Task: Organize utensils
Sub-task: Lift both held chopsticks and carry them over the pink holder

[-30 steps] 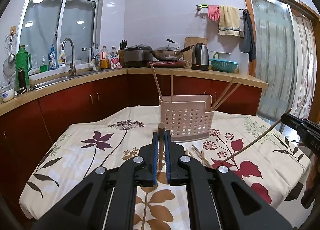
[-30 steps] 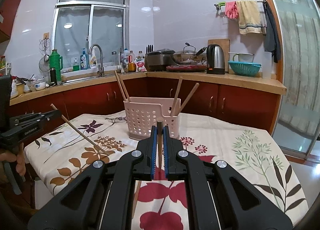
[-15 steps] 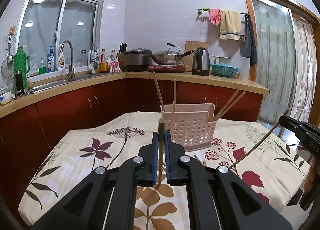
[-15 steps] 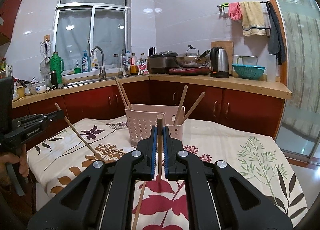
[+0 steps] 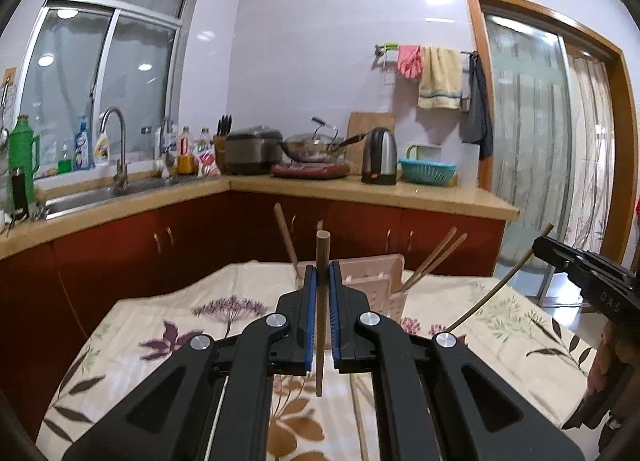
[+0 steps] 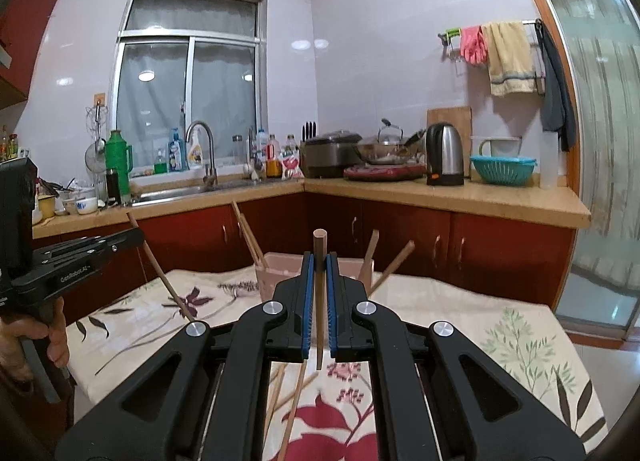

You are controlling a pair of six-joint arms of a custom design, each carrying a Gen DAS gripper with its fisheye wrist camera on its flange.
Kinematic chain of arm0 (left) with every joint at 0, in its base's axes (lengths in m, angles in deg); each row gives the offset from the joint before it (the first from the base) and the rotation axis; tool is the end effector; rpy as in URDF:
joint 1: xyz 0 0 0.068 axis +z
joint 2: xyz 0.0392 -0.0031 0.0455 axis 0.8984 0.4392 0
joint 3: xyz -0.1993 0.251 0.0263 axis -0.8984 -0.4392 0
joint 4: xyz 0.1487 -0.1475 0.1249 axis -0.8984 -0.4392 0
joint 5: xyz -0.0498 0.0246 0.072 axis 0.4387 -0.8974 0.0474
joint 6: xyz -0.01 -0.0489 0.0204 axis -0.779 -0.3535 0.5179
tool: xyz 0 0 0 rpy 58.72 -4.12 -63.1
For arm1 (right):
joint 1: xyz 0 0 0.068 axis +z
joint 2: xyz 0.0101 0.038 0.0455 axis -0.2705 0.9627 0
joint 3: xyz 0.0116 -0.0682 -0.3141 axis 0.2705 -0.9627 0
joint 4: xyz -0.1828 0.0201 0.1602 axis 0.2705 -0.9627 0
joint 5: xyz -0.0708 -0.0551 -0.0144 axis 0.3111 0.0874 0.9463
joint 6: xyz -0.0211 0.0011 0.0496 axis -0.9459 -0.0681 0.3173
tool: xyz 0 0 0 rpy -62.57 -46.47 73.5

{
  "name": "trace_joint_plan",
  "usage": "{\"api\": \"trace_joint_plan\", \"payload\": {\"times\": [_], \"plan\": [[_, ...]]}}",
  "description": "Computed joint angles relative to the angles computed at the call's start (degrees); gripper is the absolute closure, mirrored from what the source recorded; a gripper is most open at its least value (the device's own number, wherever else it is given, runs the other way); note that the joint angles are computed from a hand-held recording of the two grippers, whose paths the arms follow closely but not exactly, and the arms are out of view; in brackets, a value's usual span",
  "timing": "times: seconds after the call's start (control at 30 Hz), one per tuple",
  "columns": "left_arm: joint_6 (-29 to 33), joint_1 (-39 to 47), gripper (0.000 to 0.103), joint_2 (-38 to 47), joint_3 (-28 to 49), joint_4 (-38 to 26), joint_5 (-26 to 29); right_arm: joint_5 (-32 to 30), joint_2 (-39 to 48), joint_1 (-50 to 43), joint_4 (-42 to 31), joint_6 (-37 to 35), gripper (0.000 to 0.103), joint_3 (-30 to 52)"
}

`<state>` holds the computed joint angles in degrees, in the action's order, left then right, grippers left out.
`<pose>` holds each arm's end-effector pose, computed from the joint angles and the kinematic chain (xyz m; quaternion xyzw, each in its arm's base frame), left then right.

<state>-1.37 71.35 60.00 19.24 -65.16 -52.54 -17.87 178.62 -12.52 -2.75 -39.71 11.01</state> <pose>0.2228 0.0250 0.3382 -0.0150 0.7831 -0.0010 0.6217 0.3230 0.0351 0.2910 -0.2027 0.7274 0.1890 0.6278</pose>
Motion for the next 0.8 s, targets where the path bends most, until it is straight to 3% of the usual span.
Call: {"api": "trace_joint_plan", "payload": {"times": [0.4,0.8], "plan": [[1.3,-3.8,0.096,4.1,7.4,3.7,-0.8,-0.4,1.5,0.2,0.7,2.0,0.097,8.0],[2.1,-4.7,0.096,12.6,13.6,9.6,-2.2,1.3,9.8,2.2,2.1,3.4,0.097,20.0]]}}
